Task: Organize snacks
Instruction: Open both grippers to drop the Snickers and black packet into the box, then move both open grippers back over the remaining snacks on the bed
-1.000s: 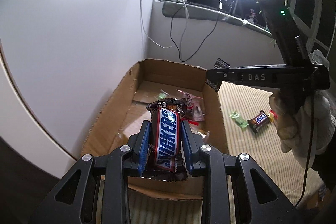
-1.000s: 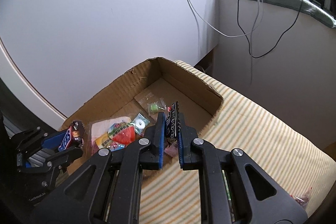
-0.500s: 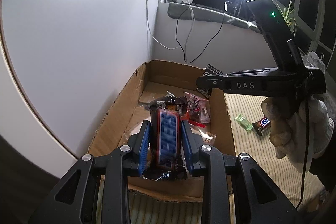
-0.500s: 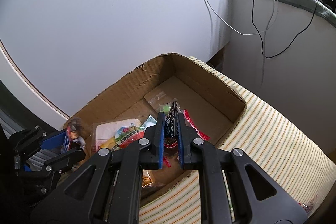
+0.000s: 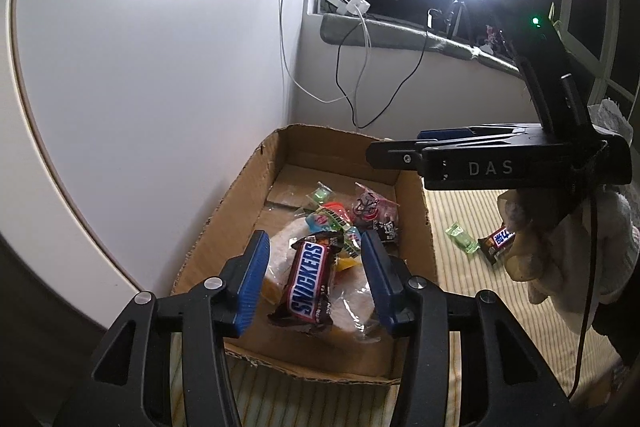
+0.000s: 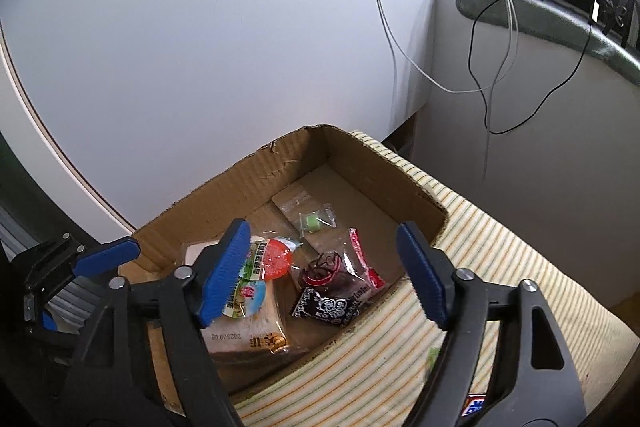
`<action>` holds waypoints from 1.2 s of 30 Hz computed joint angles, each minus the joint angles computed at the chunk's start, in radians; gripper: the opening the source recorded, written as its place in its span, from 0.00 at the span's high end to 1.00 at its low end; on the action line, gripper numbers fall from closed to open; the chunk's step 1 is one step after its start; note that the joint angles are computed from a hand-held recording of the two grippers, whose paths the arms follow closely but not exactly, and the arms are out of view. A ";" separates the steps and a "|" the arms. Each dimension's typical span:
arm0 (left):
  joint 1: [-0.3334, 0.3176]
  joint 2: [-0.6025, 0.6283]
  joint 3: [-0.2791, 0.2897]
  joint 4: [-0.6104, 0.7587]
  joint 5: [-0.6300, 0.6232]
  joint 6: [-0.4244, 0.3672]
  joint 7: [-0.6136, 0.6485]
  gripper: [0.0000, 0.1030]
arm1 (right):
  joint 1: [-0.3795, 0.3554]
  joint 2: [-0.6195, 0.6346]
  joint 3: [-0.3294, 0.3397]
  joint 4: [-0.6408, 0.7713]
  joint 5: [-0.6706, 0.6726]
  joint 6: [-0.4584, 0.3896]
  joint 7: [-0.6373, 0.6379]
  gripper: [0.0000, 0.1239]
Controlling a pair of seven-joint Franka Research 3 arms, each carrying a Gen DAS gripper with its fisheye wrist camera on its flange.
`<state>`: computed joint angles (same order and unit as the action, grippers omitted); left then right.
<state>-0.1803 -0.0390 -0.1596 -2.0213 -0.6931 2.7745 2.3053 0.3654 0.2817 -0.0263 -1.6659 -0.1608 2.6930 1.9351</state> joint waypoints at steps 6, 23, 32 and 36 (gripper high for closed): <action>-0.013 -0.026 0.003 -0.021 -0.011 0.007 0.012 0.55 | 0.012 -0.053 -0.020 -0.060 -0.077 0.010 0.057 0.34; -0.097 -0.081 0.021 -0.066 -0.051 0.016 0.034 0.55 | -0.116 -0.337 0.038 -0.387 -0.354 0.103 0.305 0.34; -0.146 -0.070 -0.004 -0.065 -0.090 -0.009 0.063 0.55 | -0.271 -0.523 0.098 -0.594 -0.373 0.095 0.347 0.34; -0.160 -0.054 -0.027 -0.059 -0.072 -0.024 0.056 0.55 | -0.326 -0.577 0.108 -0.661 -0.317 0.077 0.304 0.34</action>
<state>-0.3402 -0.0927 -0.1862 -2.0798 -0.7655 2.7504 2.3616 0.0391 -0.2952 0.0817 -2.3264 -0.4778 2.7705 2.2392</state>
